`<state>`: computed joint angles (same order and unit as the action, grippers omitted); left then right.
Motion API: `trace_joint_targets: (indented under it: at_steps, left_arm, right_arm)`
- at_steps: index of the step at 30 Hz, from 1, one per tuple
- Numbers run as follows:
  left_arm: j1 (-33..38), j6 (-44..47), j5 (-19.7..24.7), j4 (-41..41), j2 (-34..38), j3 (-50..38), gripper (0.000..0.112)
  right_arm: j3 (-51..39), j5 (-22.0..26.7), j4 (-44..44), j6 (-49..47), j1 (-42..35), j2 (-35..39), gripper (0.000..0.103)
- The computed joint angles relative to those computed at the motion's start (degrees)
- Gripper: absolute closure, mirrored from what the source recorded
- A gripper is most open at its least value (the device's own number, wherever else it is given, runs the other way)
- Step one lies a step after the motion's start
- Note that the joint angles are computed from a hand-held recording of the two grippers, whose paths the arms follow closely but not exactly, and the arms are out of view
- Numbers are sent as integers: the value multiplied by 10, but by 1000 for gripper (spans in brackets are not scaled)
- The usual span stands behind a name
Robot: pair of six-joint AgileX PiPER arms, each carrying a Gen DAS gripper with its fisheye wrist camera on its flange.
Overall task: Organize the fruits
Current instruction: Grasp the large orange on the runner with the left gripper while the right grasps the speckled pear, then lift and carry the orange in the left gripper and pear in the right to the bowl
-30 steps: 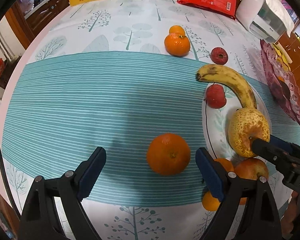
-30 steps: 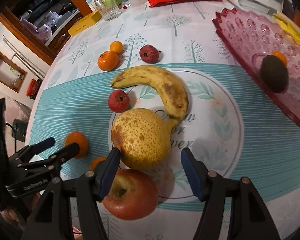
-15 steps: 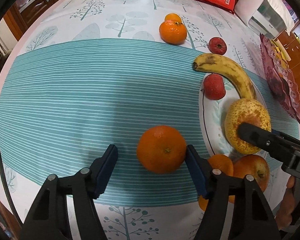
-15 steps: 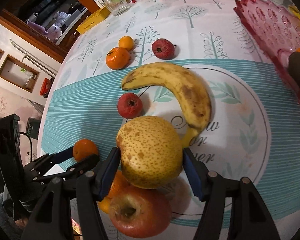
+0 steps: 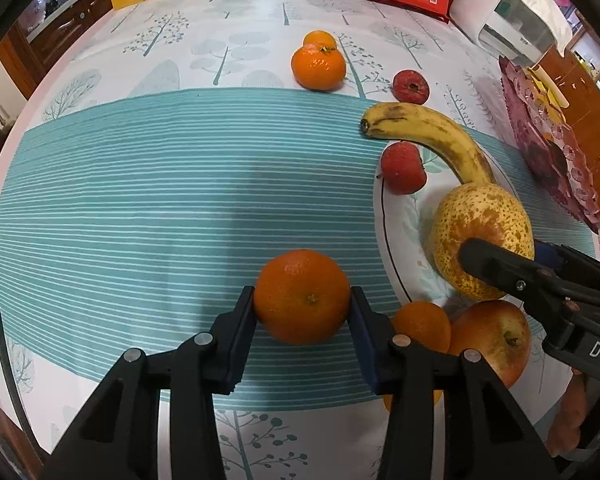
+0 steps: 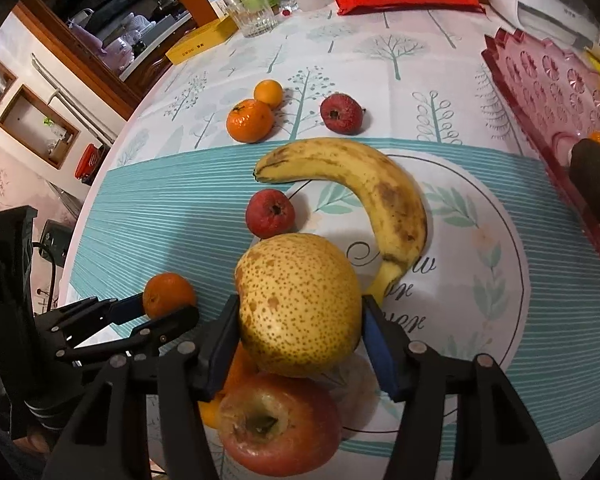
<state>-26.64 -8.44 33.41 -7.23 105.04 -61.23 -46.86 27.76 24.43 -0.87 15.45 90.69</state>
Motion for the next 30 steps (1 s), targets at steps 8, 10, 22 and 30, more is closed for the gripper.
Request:
trace_joint_targets:
  at_steps: [8, 10, 22, 30]
  left_arm:
    - [-15, -33, 1, 36, -46, 3, 69]
    - [-16, -35, 8, 41, -64, 0, 69]
    - [-34, -6, 67, 35, -177, -44, 69]
    - [-90, 19, 99, 18, -177, -132, 69]
  right_arm:
    - [-3, -4, -83, 84, 33, -46, 45]
    - [-4, 2, -102, 106, 39, -65, 45]
    - [-14, 83, -319, 348, 95, -243, 45]
    - [-27, 202, -439, 455, 99, -372, 45]
